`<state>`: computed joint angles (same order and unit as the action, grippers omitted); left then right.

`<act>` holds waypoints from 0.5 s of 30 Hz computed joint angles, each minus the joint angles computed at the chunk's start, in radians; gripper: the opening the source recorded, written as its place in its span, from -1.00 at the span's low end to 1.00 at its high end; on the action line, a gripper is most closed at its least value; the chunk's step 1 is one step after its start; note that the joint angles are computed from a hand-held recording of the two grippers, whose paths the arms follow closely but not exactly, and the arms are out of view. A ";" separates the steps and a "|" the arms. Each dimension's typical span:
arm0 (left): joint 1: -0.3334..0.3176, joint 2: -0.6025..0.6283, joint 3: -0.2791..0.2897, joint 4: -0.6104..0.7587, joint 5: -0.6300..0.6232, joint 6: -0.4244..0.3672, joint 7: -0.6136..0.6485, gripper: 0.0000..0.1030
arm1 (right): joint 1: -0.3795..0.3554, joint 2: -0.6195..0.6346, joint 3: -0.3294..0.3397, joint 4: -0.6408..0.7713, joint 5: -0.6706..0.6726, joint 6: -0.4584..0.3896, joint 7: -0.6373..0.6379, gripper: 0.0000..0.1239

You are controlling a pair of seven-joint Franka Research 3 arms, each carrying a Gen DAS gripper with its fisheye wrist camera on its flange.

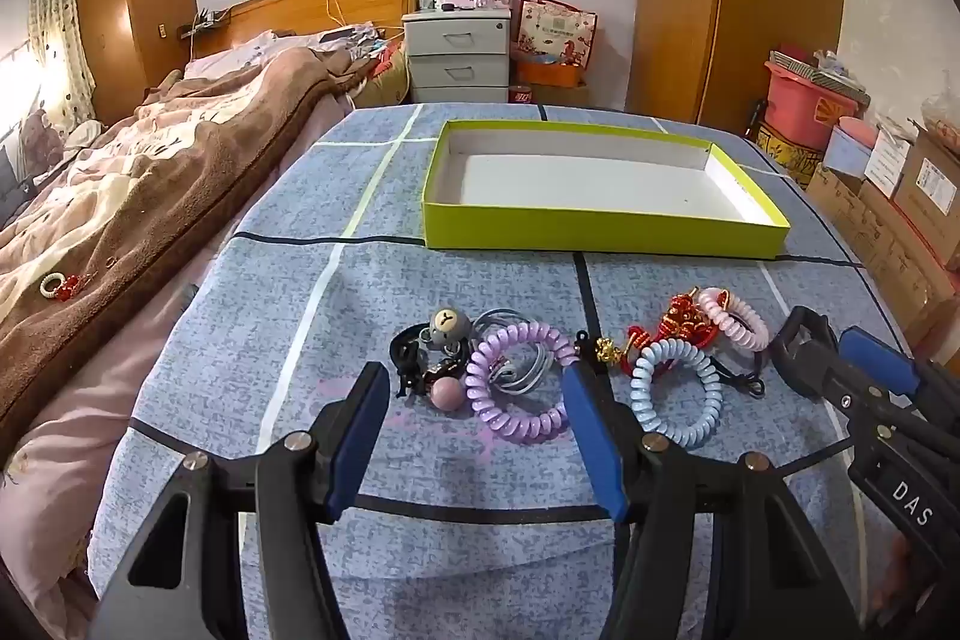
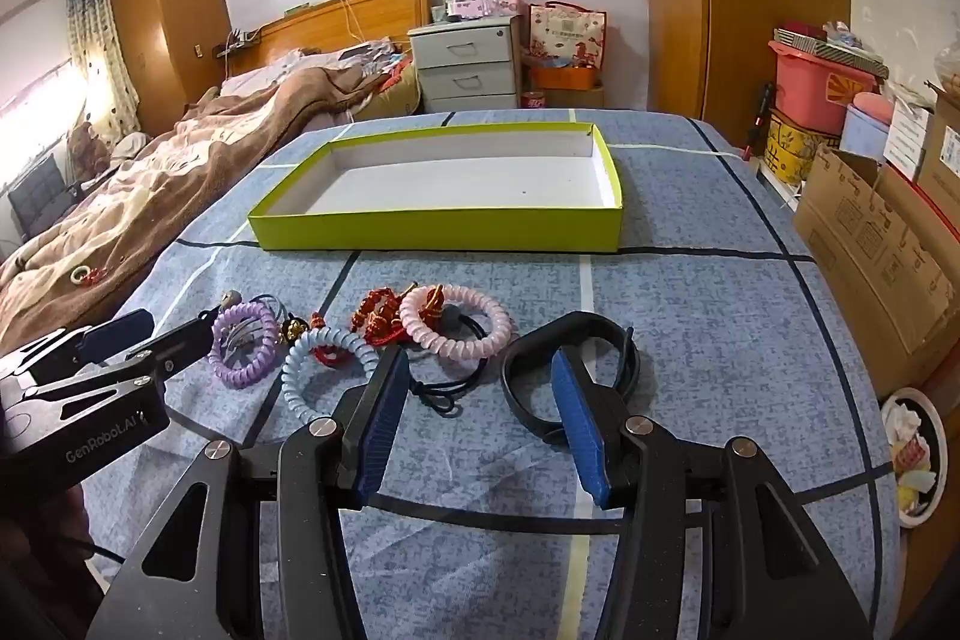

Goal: Organize jewelry

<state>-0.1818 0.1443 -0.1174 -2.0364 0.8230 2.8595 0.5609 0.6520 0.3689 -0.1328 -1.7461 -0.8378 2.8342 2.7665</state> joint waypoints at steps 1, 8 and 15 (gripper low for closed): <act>0.002 0.002 -0.002 0.002 -0.009 -0.001 0.010 0.21 | 0.001 -0.001 -0.001 -0.001 -0.001 -0.002 0.001 -0.18; -0.006 0.002 0.005 -0.001 0.020 -0.003 -0.016 0.21 | 0.000 0.002 0.007 0.010 -0.012 -0.037 0.012 -0.18; -0.007 -0.009 0.008 -0.008 0.048 0.003 -0.045 0.21 | -0.005 -0.002 0.007 0.003 -0.026 -0.024 0.030 -0.18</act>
<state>-0.1890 0.1353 -0.1089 -2.0448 0.8713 2.8624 0.5163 0.6467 0.3665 -0.1256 -1.7429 -0.8639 2.8103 2.7969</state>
